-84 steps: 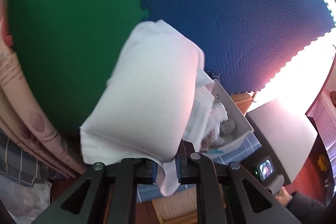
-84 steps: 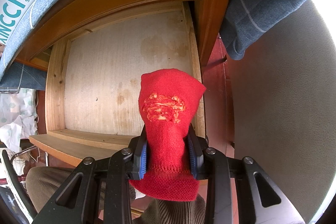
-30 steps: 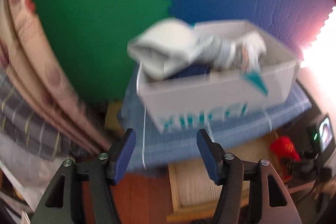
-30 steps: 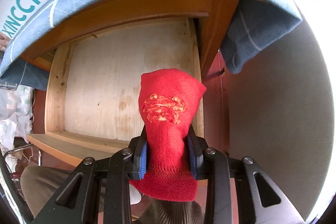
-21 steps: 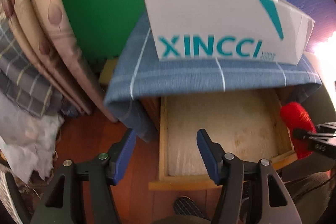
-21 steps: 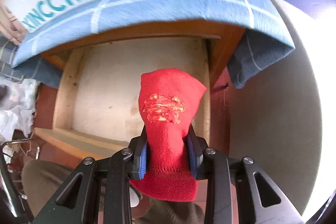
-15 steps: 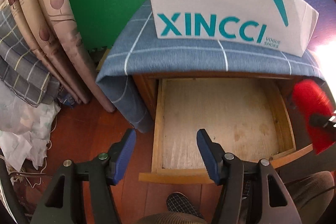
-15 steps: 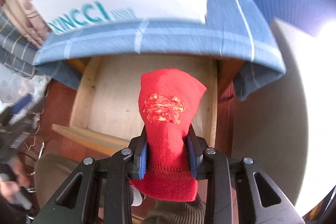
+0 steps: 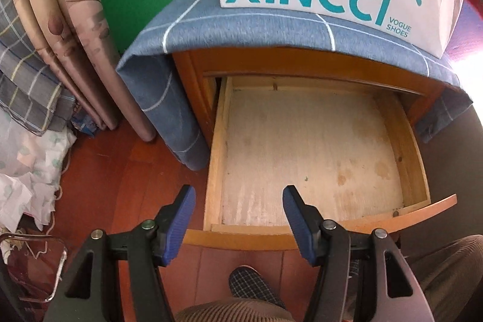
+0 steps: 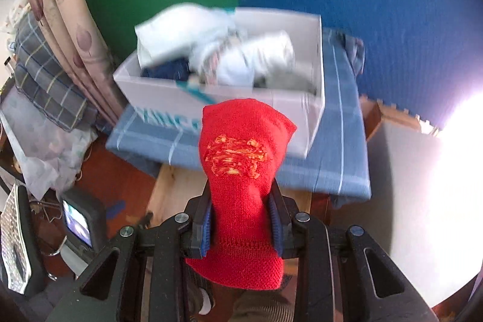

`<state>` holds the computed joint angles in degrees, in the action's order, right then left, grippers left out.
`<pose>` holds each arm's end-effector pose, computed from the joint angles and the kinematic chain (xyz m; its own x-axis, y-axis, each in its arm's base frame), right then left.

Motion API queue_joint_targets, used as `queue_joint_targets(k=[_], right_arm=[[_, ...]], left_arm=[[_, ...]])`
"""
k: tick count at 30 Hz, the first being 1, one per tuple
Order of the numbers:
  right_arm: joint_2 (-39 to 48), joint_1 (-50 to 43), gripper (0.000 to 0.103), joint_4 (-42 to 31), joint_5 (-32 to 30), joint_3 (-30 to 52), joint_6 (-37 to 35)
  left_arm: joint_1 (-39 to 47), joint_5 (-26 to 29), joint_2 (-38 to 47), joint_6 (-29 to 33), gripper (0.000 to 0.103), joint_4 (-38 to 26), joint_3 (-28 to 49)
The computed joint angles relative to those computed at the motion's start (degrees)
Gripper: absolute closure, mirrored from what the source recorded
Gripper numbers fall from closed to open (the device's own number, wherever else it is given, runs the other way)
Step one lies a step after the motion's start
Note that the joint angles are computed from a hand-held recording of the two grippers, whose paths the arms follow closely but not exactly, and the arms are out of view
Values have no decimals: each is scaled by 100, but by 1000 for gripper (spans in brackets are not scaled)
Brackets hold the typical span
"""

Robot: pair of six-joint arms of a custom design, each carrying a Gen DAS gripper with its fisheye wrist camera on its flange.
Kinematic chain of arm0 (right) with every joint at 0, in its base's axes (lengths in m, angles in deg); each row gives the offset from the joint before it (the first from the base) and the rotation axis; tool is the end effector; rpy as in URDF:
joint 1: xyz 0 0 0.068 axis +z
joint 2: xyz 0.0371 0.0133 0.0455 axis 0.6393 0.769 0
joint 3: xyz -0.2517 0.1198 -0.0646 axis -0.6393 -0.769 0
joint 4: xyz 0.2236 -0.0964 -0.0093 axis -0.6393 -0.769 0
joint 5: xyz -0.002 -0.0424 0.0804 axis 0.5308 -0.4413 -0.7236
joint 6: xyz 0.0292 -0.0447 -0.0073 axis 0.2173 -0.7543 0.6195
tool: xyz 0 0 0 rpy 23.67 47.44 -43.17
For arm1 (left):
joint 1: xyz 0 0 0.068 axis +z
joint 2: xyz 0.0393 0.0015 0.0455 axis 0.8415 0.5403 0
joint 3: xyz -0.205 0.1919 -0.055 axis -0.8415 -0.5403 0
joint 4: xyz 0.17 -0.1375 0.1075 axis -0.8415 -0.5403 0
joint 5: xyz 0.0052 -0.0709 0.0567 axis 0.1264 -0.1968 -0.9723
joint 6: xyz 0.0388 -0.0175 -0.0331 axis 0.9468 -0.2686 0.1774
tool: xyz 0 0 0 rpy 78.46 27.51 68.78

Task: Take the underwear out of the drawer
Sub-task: 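Lower the red sock into the white box with the right tool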

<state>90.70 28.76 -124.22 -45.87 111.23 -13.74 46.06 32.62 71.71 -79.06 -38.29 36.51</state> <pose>0.2324 -0.0328 0.3645 -0.8202 -0.1105 -0.5613 -0.2256 0.9641 0.1398 0.1663 -0.0280 0.2284 -0.8582 0.0275 -0.5125 0.0027 0.9988 0.0491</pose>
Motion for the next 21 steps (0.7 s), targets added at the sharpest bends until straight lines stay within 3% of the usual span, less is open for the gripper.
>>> queue_joint_targets(k=[8, 21], right_arm=[[952, 635, 74, -257, 474, 1799, 575], [3409, 1181, 74, -885, 1275, 4795, 1079]], left_arm=[[4, 27, -277, -16, 41, 200, -218], [106, 65, -329, -58, 41, 228, -247]])
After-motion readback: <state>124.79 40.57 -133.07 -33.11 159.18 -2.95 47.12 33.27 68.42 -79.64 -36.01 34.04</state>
